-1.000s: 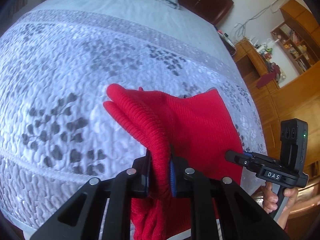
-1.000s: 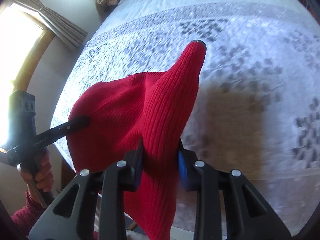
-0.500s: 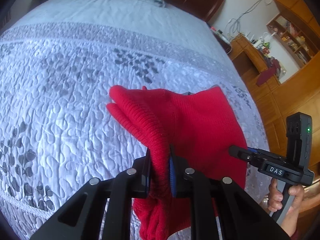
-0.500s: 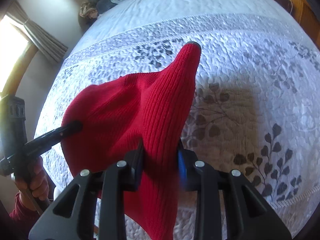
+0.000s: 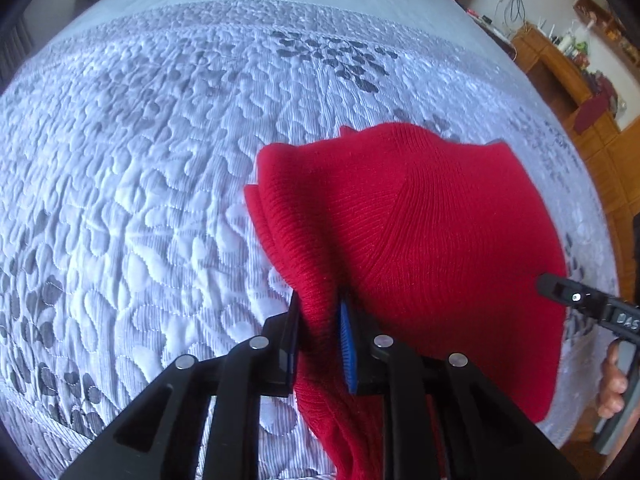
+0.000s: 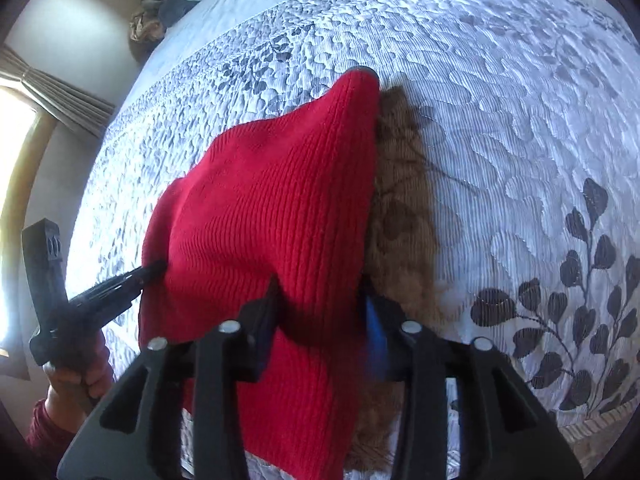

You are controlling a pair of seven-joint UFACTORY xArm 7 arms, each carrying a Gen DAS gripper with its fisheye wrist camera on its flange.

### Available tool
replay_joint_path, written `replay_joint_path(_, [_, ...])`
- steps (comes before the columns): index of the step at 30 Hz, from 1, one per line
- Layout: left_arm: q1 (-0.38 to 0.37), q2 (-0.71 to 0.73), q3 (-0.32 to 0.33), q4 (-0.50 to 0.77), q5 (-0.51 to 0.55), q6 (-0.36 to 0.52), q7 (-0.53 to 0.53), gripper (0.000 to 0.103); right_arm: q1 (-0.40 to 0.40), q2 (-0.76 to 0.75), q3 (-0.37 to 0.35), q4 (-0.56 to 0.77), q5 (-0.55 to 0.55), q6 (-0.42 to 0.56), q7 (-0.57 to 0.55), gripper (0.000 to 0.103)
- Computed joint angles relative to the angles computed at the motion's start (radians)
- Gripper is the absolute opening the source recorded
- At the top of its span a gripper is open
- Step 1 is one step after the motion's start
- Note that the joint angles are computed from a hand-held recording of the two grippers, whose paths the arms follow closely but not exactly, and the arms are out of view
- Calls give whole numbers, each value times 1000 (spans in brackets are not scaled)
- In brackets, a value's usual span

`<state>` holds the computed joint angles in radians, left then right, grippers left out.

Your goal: Fold small clothes

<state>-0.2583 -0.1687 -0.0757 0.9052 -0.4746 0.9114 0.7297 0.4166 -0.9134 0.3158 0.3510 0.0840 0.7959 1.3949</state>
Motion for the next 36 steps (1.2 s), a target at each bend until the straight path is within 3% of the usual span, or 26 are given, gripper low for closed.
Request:
replay_joint_path(3, [1,-25,2,-7,12,3,-1,22,14,-50,17,-4,8,26,28,47])
replay_joint_path(8, [28,-103,42,-23,18,110,1,34,90,-102,81,20,51,105,101,48])
replay_joint_path(15, [49,-267,85,-164,13,171,30,41,192,-78,172,23,113,86,253,49])
replay_joint_path(18, [52,-304,64,-224,53,137,10,41,208,-1,174,53,109,111,281,37])
replay_joint_path(29, [24,-341,90,-321,82,51,33,47,226,96,182,96,44,145,368,36])
replay_joint_path(33, [48,-393,98,-323,106,75,-3,57,199,178,234,241,-23,330,418,64])
replay_joint_path(35, [57,-426,109,-329,120,82,-1,59,202,192,254,278,-36,364,447,68])
replay_joint_path(36, [61,-444,109,-334,129,82,-6,64,202,202,269,302,-39,376,470,75])
